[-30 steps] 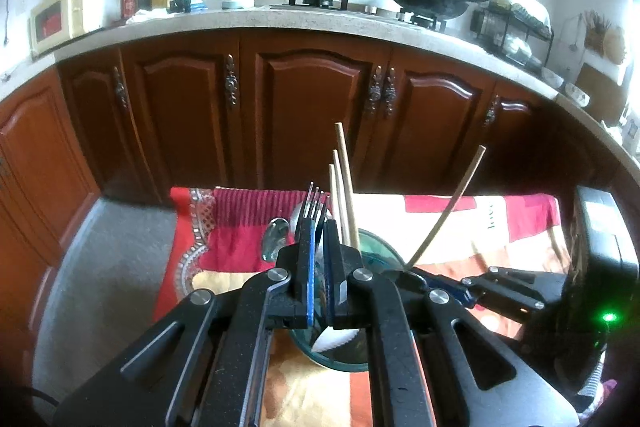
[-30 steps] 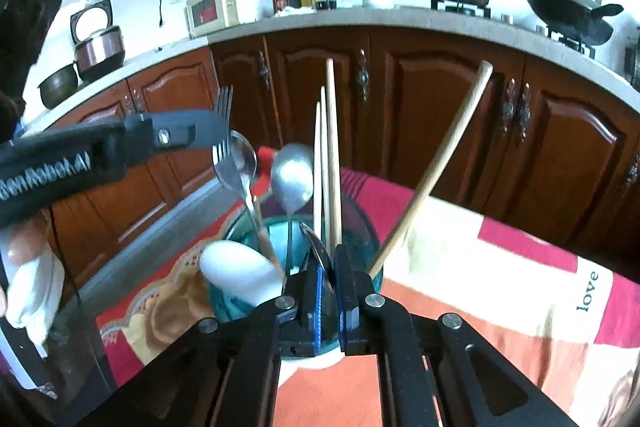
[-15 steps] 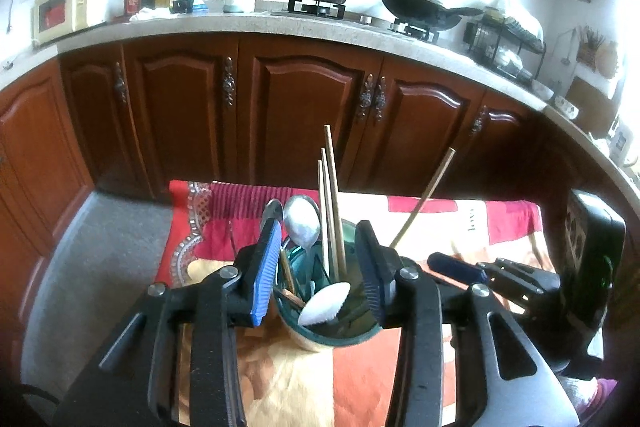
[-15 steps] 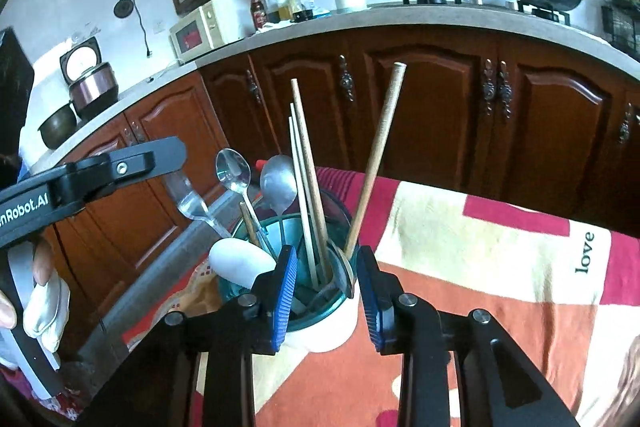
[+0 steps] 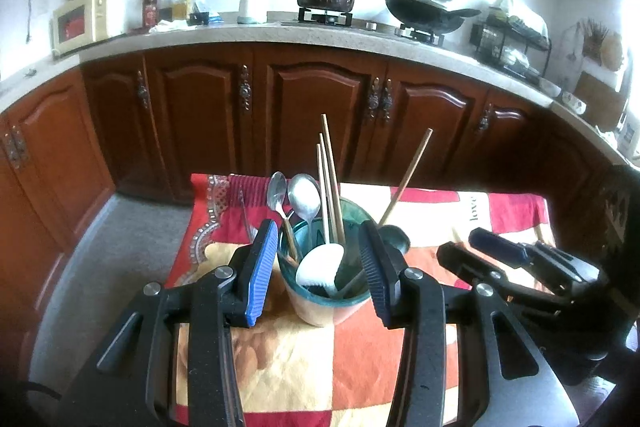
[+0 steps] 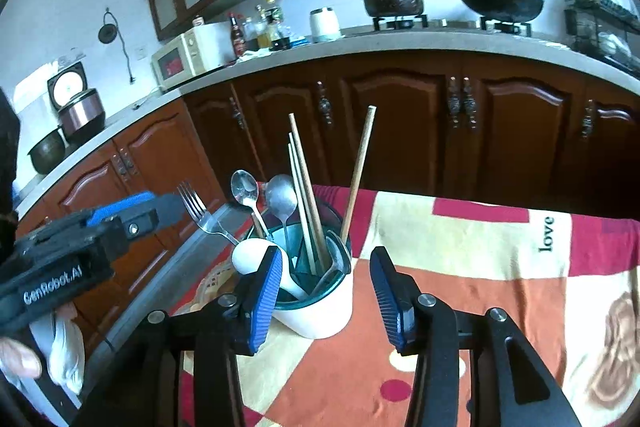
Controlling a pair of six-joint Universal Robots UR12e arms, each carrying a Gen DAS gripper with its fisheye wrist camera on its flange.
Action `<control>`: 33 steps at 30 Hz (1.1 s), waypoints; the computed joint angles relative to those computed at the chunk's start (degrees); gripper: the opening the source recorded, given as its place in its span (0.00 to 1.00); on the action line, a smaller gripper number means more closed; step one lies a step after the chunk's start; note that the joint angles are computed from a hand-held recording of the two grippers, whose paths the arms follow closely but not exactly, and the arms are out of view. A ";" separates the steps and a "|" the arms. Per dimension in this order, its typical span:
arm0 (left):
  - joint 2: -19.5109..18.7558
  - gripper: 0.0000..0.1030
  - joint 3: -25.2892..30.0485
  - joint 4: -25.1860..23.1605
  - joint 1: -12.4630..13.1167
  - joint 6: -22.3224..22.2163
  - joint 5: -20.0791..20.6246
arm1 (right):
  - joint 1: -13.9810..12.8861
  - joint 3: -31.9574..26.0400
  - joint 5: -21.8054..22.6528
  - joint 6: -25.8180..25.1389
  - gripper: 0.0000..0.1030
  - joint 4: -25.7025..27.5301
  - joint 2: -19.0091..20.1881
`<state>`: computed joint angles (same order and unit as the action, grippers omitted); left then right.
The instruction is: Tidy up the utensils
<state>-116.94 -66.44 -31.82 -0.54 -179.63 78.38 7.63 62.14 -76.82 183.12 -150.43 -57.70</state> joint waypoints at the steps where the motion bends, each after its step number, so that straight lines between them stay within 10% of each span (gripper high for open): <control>1: 0.31 0.40 -0.52 0.57 -0.11 -0.13 0.56 | 0.11 0.26 -0.64 0.19 0.44 -0.14 -0.22; 33: 4.47 0.41 -7.20 6.60 -1.39 -1.21 7.71 | 1.25 3.74 -5.06 0.27 0.57 -3.52 -3.16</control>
<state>-112.47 -73.63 -25.22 -1.93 -180.84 86.09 8.89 65.88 -81.87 183.39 -153.94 -60.86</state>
